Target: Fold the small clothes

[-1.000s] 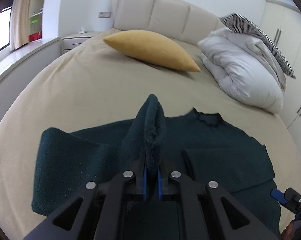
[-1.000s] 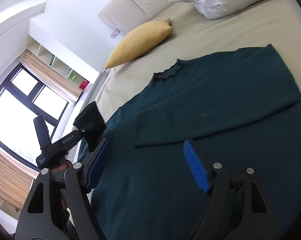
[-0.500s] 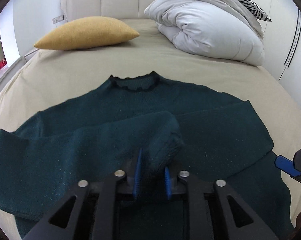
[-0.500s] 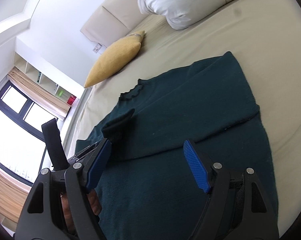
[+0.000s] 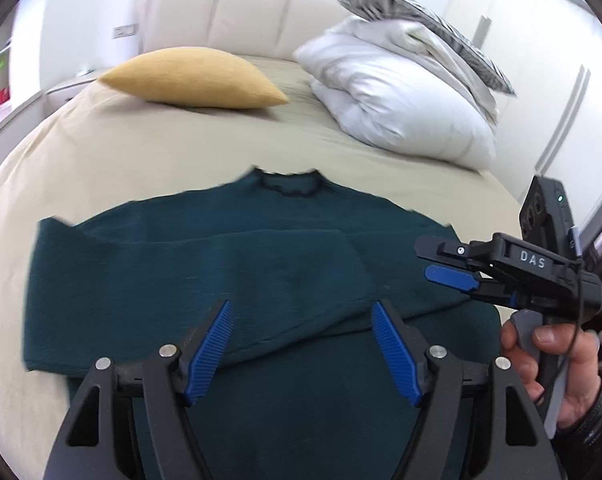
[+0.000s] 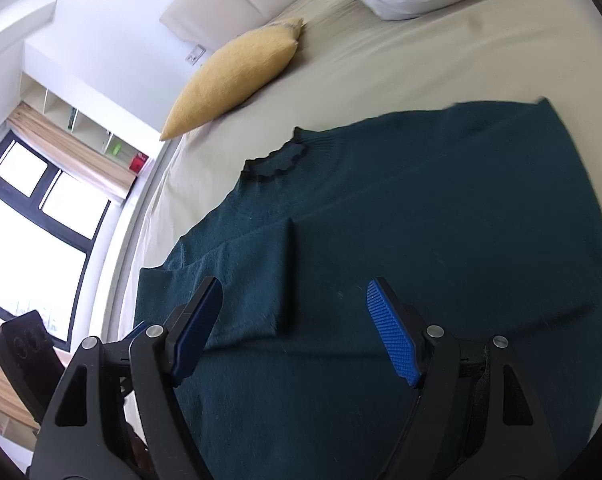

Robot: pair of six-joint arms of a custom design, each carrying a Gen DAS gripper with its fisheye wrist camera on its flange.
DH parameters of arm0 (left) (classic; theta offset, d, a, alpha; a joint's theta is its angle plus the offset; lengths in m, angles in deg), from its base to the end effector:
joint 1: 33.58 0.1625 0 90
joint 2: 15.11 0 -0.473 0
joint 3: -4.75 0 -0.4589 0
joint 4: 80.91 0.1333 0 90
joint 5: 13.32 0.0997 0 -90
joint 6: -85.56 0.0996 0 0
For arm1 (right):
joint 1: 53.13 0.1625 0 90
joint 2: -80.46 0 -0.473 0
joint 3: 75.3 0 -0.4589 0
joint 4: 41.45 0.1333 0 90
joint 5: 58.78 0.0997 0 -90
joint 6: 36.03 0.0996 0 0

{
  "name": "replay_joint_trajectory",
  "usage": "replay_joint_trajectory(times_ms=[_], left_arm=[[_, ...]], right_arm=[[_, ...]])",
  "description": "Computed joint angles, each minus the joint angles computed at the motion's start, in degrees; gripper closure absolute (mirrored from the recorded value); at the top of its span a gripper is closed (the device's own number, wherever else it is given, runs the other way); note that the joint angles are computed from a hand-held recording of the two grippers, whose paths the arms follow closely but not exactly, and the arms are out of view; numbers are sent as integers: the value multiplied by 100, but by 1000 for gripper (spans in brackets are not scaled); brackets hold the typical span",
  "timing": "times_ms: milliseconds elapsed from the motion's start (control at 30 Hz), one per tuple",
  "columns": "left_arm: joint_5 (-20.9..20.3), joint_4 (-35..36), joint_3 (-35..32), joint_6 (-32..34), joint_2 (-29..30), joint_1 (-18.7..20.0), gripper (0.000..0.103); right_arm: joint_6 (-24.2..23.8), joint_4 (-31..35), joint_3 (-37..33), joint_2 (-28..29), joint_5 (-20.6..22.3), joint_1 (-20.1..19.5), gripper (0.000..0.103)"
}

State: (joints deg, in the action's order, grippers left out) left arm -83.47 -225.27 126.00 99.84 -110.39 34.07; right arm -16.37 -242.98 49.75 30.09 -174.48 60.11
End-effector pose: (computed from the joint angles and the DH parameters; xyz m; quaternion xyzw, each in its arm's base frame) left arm -0.0361 -0.5272 0.3975 0.2600 0.9199 -0.2527 0.1497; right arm 0.3024 -0.4758 0.0722 -0.0414 -0.9267 0.3640 0.0837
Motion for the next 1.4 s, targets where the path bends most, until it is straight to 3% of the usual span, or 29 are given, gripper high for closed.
replay_joint_trajectory(times_ms=[267, 367, 433, 500, 667, 800, 900, 1133, 1233, 1300, 1333, 1367, 1400], left_arm=[[-187, -76, -691, -343, -25, 858, 29], [-263, -76, -874, -474, 27, 1109, 31], [-390, -56, -1013, -595, 85, 1295, 31], [-504, -44, -1122, -729, 137, 1425, 31], [-647, 70, -1452, -983, 331, 1672, 31], [-660, 407, -1711, -1094, 616, 1745, 31], [-484, 670, -1897, -1143, 883, 1721, 31], [-1, 674, -2161, -1038, 1311, 1571, 31], [108, 742, -2372, -1069, 1505, 1574, 36], [302, 762, -2442, -1002, 1618, 1548, 45], [367, 715, -2438, -952, 1638, 1537, 57], [376, 708, -2440, -935, 1647, 1539, 76], [325, 757, -2463, -952, 1658, 1564, 85]], right_arm=[[-23, 1989, -1302, 572, -270, -64, 55], [-134, 2141, -1522, 783, -529, -17, 67], [-242, 2168, -1577, 834, -639, 9, 87], [-410, 2161, -1635, 868, -816, 94, 95], [-646, 1744, -1421, 665, -960, 224, 96], [-527, 1583, -1154, 406, -1023, 104, 96], [-383, 1535, -921, 248, -990, -59, 96], [-662, 1370, -808, 223, -1055, -84, 96], [-862, 1231, -790, 255, -1166, -19, 96], [-915, 1219, -827, 283, -1231, 19, 96], [-903, 1254, -854, 298, -1249, 25, 96], [-882, 1320, -869, 298, -1280, 24, 96], [-860, 1380, -875, 292, -1297, 18, 96]])
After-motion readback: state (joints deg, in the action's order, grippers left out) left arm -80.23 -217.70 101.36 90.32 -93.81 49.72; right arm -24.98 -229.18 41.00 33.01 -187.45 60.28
